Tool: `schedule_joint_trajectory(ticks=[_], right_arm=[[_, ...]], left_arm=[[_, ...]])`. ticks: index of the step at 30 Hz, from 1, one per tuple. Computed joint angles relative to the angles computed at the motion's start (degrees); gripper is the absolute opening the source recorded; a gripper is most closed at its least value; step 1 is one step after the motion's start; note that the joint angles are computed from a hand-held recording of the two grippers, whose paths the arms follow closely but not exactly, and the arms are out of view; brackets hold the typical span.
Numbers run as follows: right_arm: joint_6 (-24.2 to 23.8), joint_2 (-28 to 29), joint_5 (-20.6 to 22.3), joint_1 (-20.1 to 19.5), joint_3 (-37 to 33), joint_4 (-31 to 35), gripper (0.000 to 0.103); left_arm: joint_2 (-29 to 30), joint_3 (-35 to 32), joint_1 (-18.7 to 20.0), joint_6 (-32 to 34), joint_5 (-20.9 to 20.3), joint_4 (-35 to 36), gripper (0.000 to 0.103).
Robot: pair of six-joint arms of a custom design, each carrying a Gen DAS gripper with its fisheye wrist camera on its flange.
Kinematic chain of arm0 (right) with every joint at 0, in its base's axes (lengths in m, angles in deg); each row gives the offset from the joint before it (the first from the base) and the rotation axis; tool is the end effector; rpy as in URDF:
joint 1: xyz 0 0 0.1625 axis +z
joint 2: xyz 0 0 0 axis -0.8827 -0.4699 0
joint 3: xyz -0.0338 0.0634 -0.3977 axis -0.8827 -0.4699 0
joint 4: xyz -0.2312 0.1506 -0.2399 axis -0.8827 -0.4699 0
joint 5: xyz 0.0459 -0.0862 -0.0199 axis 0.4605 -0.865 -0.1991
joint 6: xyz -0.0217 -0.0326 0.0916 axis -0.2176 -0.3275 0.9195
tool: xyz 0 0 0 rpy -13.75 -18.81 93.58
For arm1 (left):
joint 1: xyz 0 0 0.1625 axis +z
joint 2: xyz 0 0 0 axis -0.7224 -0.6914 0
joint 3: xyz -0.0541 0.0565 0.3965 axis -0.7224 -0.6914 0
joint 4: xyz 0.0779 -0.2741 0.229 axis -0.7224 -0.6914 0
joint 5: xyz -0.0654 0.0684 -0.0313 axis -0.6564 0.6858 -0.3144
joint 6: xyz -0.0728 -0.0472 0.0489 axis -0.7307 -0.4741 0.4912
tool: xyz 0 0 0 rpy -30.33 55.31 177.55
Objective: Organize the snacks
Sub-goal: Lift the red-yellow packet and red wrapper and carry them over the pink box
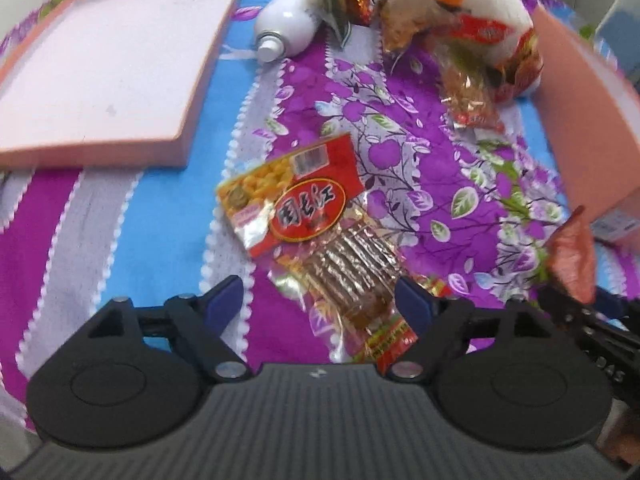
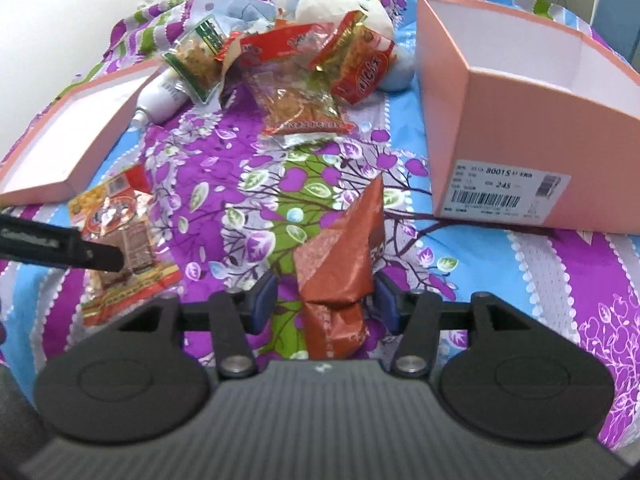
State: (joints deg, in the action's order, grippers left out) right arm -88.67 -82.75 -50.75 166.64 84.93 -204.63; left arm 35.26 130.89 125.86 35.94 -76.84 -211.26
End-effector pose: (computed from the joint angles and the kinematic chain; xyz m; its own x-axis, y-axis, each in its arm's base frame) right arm 0.2742 -0.7205 -0.0809 -0.7478 -0.2666 0.6080 -0.5516 0.7591 -0.3455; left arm 0.0708 -0.7381 0.2604 -0.7707 -0.2487 -0.5866 0.1011 0.8613 -0.4980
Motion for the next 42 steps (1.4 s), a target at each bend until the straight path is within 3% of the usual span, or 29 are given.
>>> schedule_joint_trajectory(ticks=[8,13,16,18,19,20,22,23,24,30,31,42], right_arm=[[-3.3,1.3,-0.1,-0.5,-1.7,1.0,0.056],[-6.9,2.4,-0.7,-0.3,-3.8,1.9,0.056],[-7.0,2.8,-1.0,-0.2,-4.7,2.9,0.053],[-7.4,3.0,-1.1,-0.1,-5.1,2.9,0.043],[-7.9,3.1,-1.0,0.0,-5.1,2.9,0.039],[-8.2,3.2,-1.2,0.2,-5.1,2.6,0.037],[-8.3,3.4,-1.8,0.5,-5.3,2.1,0.035],[-7.8,3.3,-1.9,0.6,-5.2,2.0,0.035],[-7.2,2.9,-1.7,0.6,-4.8,1.7,0.035],[-5.8,0.6,-1.1,1.1,-2.0,-0.2,0.035],[-5.4,0.1,-0.9,1.2,-1.5,-0.4,0.035],[-4.2,-4.9,-1.4,3.7,6.1,-5.8,0.035]], left_arm=[[6.1,-4.2,-0.8,10.5,5.4,-3.6,0.097],[8.3,-6.0,-1.4,15.9,7.6,-3.4,0.096],[8.4,-6.1,-1.7,17.2,7.3,-2.9,0.085],[8.4,-5.2,-2.1,19.4,7.7,-4.4,0.078],[8.3,-4.9,-2.2,19.6,7.0,-4.5,0.066],[8.2,-4.5,-2.5,19.5,7.5,-5.0,0.062],[7.9,-3.3,-3.1,20.7,8.0,-6.6,0.059],[7.6,-2.7,-3.2,20.1,7.9,-7.1,0.05],[7.1,-1.9,-3.4,19.3,7.8,-7.8,0.049],[3.7,0.9,-4.0,14.5,5.0,-8.3,0.019],[3.3,1.4,-4.3,14.4,4.9,-8.8,0.009],[-2.4,7.6,-7.1,11.3,2.6,-12.5,0.007]])
